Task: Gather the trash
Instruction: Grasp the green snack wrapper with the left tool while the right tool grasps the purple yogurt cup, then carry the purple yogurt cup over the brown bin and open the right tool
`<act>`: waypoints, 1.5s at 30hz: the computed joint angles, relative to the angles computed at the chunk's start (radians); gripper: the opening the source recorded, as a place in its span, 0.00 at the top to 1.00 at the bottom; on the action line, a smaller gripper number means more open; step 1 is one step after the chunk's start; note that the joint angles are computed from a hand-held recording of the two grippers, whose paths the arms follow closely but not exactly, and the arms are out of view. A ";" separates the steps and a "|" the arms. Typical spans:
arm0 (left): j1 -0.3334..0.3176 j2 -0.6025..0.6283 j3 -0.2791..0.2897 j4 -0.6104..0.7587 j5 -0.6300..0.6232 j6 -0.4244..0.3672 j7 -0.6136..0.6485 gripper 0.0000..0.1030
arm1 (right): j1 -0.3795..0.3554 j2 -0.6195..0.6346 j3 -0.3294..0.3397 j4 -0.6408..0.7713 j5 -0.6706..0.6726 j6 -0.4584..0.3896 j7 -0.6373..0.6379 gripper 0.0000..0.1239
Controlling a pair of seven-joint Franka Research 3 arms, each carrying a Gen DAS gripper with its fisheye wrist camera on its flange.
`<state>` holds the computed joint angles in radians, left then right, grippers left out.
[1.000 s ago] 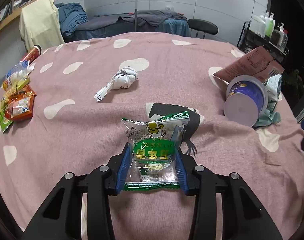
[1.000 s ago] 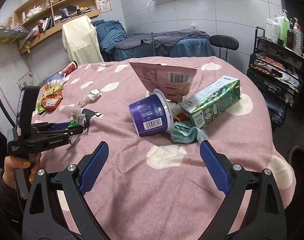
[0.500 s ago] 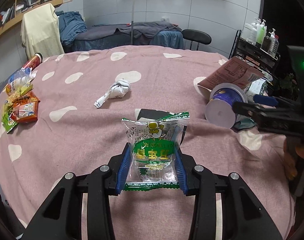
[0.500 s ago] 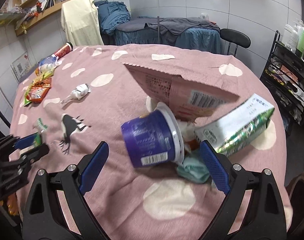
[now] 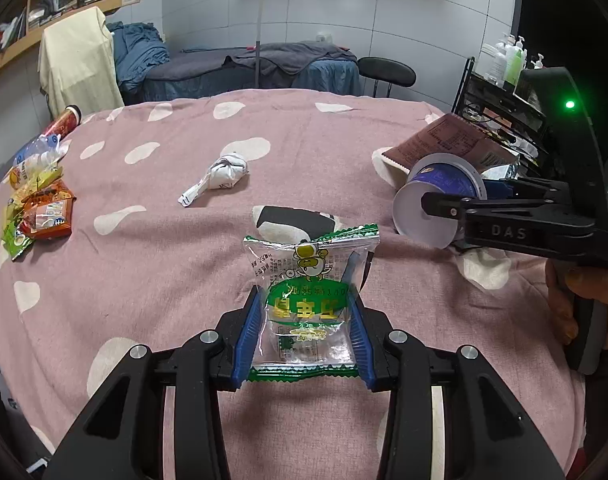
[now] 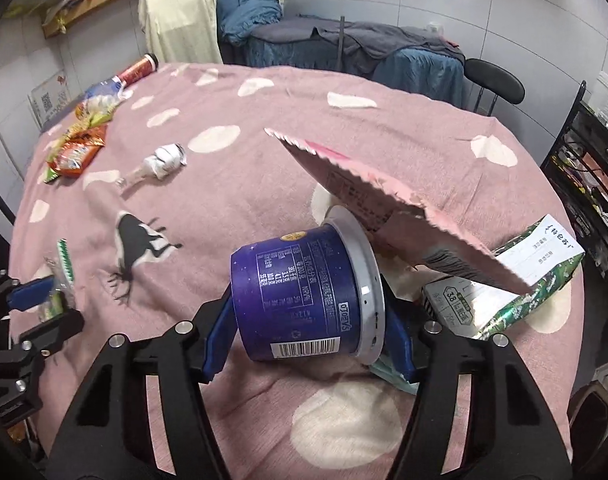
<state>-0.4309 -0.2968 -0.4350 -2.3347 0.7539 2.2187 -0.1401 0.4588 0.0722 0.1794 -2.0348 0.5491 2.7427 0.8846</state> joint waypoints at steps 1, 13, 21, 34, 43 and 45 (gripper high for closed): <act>-0.001 0.000 -0.002 0.002 0.002 -0.001 -0.001 0.61 | -0.007 -0.014 0.005 -0.008 0.058 -0.011 -0.042 0.49; -0.014 0.053 -0.012 0.077 0.070 0.026 0.011 0.60 | 0.017 -0.276 -0.075 -0.214 0.498 -0.062 -0.351 0.49; -0.031 0.156 -0.004 0.175 0.148 0.086 0.044 0.61 | 0.008 -0.403 -0.145 -0.335 0.582 -0.020 -0.370 0.49; -0.111 0.370 0.054 0.389 0.229 0.195 0.155 0.60 | -0.068 -0.490 -0.230 -0.461 0.564 0.074 -0.288 0.49; -0.190 0.512 0.105 0.553 0.227 0.235 0.283 0.60 | -0.140 -0.514 -0.272 -0.519 0.483 0.156 -0.196 0.49; -0.206 0.541 0.116 0.587 0.217 0.244 0.313 0.60 | -0.165 -0.510 -0.275 -0.529 0.441 0.168 -0.154 0.49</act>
<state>-0.6371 0.2443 -0.3193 -1.7479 0.9705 2.4631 0.1725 0.2933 -0.4376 -0.0952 -2.5639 0.9896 2.9107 0.7306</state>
